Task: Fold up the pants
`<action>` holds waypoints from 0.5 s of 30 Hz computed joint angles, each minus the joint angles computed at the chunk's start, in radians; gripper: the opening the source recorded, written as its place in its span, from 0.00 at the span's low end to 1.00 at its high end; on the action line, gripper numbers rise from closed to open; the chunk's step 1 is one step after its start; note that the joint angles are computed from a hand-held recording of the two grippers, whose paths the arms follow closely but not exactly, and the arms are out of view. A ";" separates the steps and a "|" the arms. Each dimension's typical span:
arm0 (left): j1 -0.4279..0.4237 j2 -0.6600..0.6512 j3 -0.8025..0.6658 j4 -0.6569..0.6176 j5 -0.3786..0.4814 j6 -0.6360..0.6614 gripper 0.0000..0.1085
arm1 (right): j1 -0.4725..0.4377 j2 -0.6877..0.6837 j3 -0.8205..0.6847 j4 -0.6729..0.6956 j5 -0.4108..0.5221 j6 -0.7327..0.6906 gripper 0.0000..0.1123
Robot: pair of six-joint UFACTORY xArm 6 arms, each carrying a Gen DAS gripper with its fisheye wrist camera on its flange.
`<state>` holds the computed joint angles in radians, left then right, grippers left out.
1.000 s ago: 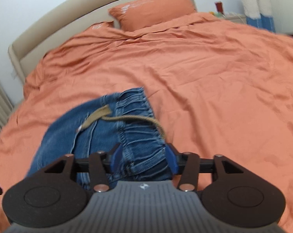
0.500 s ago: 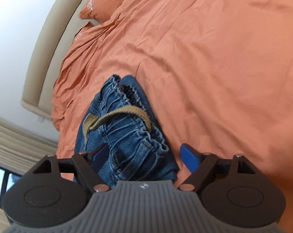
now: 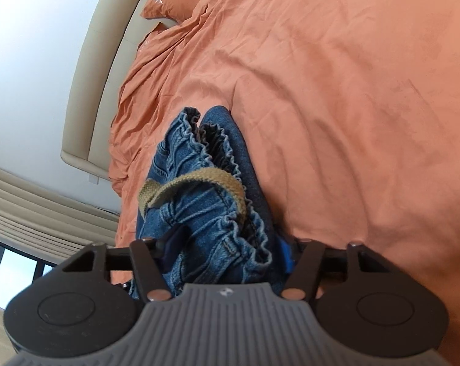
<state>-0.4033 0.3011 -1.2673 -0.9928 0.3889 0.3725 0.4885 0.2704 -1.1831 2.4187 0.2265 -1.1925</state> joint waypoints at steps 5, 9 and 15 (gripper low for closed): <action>-0.024 -0.015 0.009 0.208 -0.034 -0.113 0.23 | 0.019 -0.018 -0.013 -0.027 -0.061 -0.015 0.31; -0.033 -0.032 0.018 0.374 -0.041 -0.203 0.15 | 0.052 -0.019 -0.059 -0.015 -0.161 -0.086 0.26; -0.039 -0.089 0.059 0.499 -0.055 -0.302 0.06 | 0.070 -0.042 -0.084 0.116 -0.234 -0.255 0.23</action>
<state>-0.4419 0.2120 -1.2085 -0.4934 0.3340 0.0709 0.5590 0.2281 -1.2673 2.5343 -0.0078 -1.4470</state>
